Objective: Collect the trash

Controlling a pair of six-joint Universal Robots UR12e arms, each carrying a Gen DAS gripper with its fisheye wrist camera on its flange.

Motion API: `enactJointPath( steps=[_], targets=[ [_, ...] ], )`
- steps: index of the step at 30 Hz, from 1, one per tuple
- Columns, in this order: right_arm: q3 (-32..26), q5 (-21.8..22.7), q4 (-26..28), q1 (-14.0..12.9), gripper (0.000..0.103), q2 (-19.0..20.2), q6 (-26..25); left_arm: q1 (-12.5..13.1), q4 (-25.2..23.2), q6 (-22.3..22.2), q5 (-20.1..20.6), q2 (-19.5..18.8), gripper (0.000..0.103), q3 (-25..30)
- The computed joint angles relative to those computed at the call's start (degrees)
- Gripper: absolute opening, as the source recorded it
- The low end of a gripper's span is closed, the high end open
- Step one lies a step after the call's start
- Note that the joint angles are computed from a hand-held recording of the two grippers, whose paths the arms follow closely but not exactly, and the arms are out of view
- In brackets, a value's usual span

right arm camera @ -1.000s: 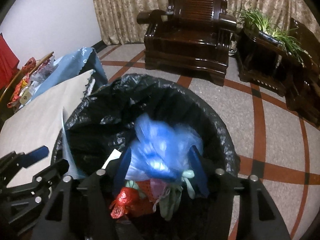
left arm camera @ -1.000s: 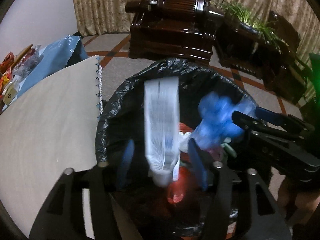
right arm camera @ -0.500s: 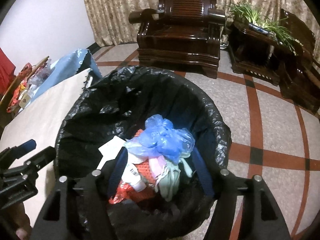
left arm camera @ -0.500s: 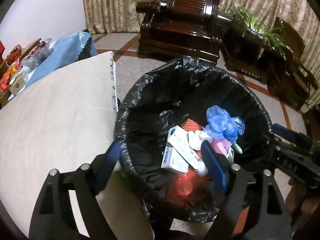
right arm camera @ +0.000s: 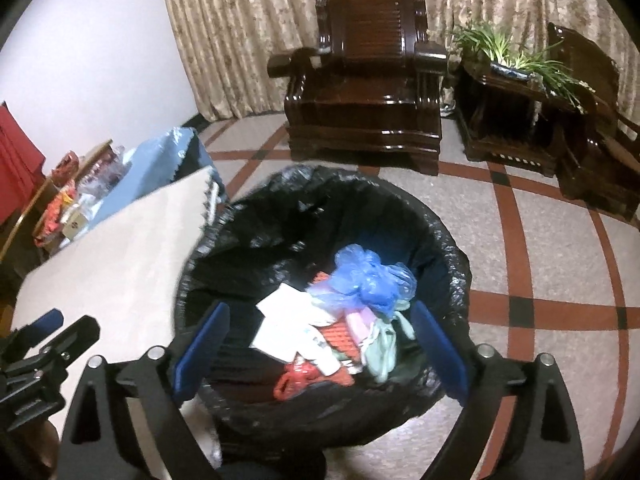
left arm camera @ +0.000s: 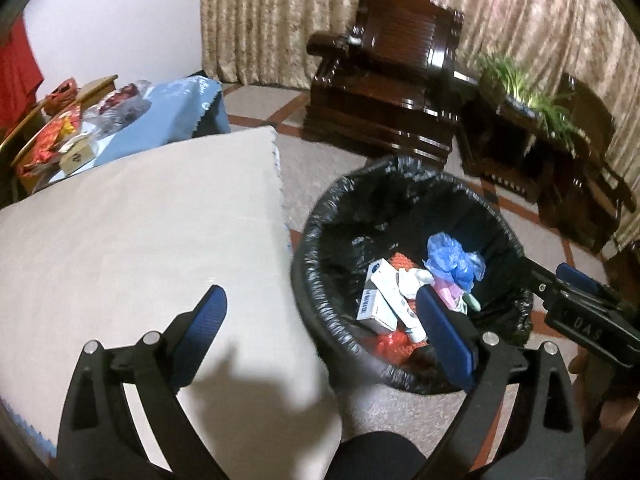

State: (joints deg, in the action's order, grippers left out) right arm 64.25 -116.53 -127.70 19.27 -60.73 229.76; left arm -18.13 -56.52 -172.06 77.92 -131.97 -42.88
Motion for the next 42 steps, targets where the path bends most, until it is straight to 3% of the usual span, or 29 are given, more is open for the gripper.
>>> enactJointPath(
  steps=[7,13,19,22,29,35,42],
  targets=[
    [-4.21,-4.41,1.00,2.87,0.097,0.85,-0.77,2.57,6.94,-0.85,1.38,6.21,0.095,-7.67],
    [-11.65,-11.66,7.06,6.86,0.097,2.90,-0.03,4.80,10.67,-2.50,3.72,10.87,0.095,-12.84],
    [-20.15,-15.11,13.88,10.02,0.097,6.04,-0.30,7.34,14.32,-3.63,5.80,15.85,0.095,-17.95],
    [-21.64,-14.88,11.46,11.28,0.097,6.65,-2.99,8.32,15.99,-4.68,7.78,17.90,0.095,-19.91],
    [-25.15,-19.47,9.28,14.16,0.097,7.78,-6.05,10.39,21.42,-8.09,11.50,23.41,0.095,-25.17],
    [-24.94,-22.56,7.01,16.19,0.097,7.19,-4.29,11.17,25.31,-9.58,15.17,27.63,0.095,-29.21],
    [-26.33,-29.54,8.67,18.87,0.097,7.67,-1.71,12.00,28.31,-11.33,16.90,31.75,0.095,-33.20]
  ],
)
